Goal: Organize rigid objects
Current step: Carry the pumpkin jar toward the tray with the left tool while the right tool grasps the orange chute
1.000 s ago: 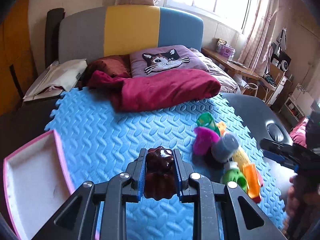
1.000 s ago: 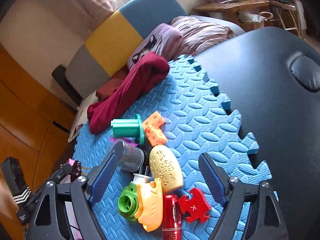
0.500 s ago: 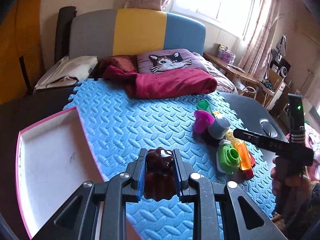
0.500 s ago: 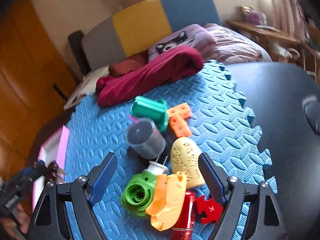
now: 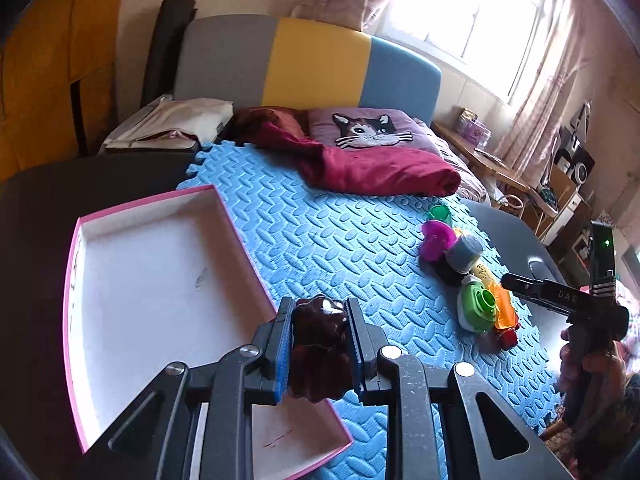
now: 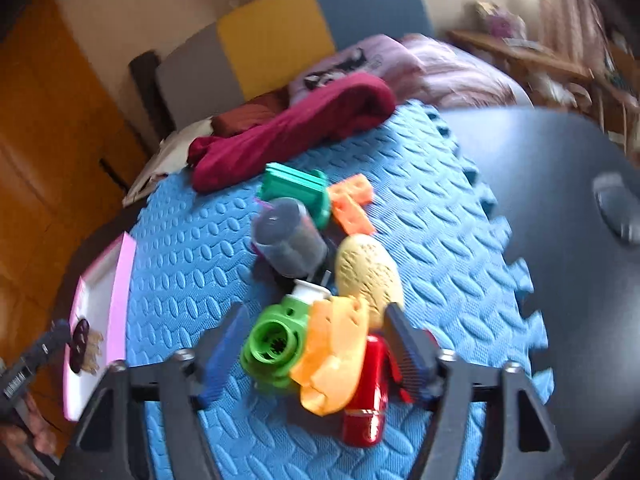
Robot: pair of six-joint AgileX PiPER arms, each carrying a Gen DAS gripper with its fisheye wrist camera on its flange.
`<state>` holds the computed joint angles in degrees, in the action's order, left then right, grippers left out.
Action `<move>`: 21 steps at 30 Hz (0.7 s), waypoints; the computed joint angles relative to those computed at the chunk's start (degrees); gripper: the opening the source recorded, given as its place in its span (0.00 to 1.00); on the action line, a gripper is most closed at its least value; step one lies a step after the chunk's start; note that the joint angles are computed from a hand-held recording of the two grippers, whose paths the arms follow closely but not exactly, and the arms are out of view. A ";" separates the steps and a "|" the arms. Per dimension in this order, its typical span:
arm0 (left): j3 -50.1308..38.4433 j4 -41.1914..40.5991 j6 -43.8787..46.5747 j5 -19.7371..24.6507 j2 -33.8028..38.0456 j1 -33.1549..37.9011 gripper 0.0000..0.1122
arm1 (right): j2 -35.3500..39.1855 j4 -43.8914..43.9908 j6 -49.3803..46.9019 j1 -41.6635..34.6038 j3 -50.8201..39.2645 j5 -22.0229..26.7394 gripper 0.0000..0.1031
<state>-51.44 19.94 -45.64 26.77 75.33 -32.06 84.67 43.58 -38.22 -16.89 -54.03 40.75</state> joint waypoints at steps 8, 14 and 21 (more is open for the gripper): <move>4.19 -2.53 1.56 -1.00 -4.27 3.00 0.22 | -0.91 -10.73 6.33 6.30 1.69 -6.14 0.28; 6.74 -4.14 3.10 -0.08 -7.65 6.75 0.22 | 1.59 -10.85 6.30 5.54 0.21 -3.45 0.23; 8.67 -11.42 11.70 0.20 -8.66 15.17 0.22 | 2.40 -12.82 8.15 6.84 0.27 -3.88 0.23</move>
